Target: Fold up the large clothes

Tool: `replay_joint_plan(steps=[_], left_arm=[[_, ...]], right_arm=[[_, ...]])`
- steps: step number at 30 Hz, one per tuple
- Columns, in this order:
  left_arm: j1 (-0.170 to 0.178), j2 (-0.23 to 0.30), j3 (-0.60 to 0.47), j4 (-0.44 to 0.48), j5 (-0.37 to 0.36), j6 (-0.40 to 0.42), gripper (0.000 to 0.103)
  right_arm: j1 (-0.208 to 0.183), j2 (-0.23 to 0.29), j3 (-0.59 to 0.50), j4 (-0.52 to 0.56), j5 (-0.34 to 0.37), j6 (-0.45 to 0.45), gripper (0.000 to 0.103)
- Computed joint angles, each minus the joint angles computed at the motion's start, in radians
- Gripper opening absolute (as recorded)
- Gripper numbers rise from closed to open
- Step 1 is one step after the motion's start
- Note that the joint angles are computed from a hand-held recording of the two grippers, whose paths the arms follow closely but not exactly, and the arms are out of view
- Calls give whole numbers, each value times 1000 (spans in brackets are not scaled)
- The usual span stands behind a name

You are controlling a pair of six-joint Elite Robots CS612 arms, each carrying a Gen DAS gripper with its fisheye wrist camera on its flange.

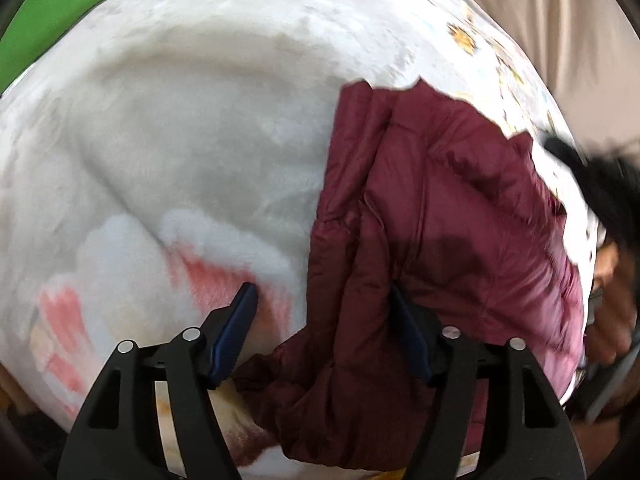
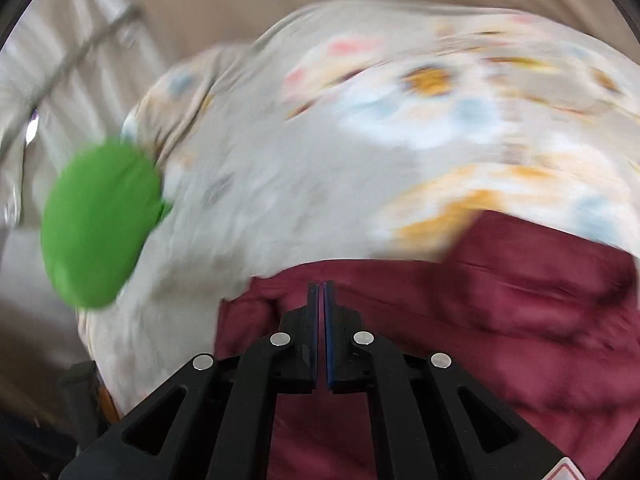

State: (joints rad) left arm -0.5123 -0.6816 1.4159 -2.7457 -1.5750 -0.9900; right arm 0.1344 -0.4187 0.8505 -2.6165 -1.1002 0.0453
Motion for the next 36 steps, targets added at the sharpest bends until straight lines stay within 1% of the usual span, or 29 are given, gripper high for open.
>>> replay_joint_plan(steps=[1, 2, 4, 6, 7, 8, 10, 11, 12, 13, 14, 15, 16, 17, 18, 19, 21, 23, 24, 25, 26, 27, 28, 29, 30, 32, 33, 35, 36], left_arm=[[-2, 0, -15, 1, 14, -25, 60], [-2, -6, -12, -26, 27, -34, 60], [-7, -10, -27, -78, 66, -26, 60], [-17, 6, -78, -109, 87, 43, 60], [-20, 19, -108, -114, 79, 80, 61], [-25, 44, -162, -101, 55, 134, 61], [-31, 77, -227, -53, 16, 207, 62], [-40, 101, -273, 13, 31, 259, 62], [-46, 120, -308, 76, 68, 288, 62], [-52, 133, -327, 128, 104, 302, 62], [-52, 143, -330, 143, 122, 304, 62], [-53, 149, -323, 115, 136, 282, 62], [-53, 152, -325, 113, 156, 269, 62], [-54, 152, -333, 137, 181, 260, 62], [-54, 155, -344, 158, 194, 248, 62], [-54, 156, -349, 168, 201, 233, 62], [-55, 153, -343, 169, 212, 211, 62], [-59, 153, -339, 171, 231, 207, 63], [-62, 153, -337, 175, 248, 212, 64], [-65, 158, -345, 182, 261, 215, 65], [-65, 171, -366, 192, 270, 216, 65], [-67, 176, -371, 193, 281, 218, 66], [-68, 180, -376, 197, 292, 222, 68], [-69, 182, -378, 197, 300, 225, 69], [-70, 184, -381, 199, 308, 226, 69], [-69, 181, -387, 224, 308, 214, 69], [-69, 168, -383, 243, 305, 187, 67], [-70, 140, -347, 190, 282, 157, 67], [-72, 117, -312, 126, 255, 148, 67]], right_arm=[[-10, -19, 39, -31, 2, 11, 2], [-23, -44, 88, -66, 6, 16, 2], [-52, -103, 202, -124, 10, 5, 4], [-74, -150, 299, -145, 42, 3, 6], [-79, -162, 326, -141, 61, 7, 8], [-85, -174, 357, -128, 83, 10, 8], [-91, -183, 397, -130, 86, 6, 8], [-94, -184, 410, -134, 68, 3, 8], [-99, -181, 422, -154, 8, 25, 7], [-109, -179, 428, -172, -41, 66, 0], [-126, -174, 436, -198, -67, 122, 0], [-154, -169, 449, -249, -97, 213, 0], [-169, -170, 459, -275, -156, 268, 0], [-184, -174, 469, -295, -221, 323, 0], [-203, -183, 486, -321, -255, 385, 0], [-219, -197, 507, -358, -267, 422, 2], [-229, -219, 544, -420, -269, 423, 5], [-232, -231, 569, -444, -212, 414, 5], [-228, -232, 572, -429, -180, 390, 5], [-221, -227, 564, -399, -175, 355, 5], [-214, -218, 548, -358, -186, 318, 5], [-204, -203, 526, -302, -213, 289, 0], [-209, -187, 513, -285, -206, 289, 0], [-217, -172, 502, -286, -170, 312, 0], [-224, -164, 493, -280, -148, 360, 0], [-217, -181, 493, -272, -189, 378, 1], [-207, -197, 505, -294, -207, 343, 3], [-199, -219, 525, -326, -170, 283, 3], [-190, -236, 540, -334, -144, 249, 3]])
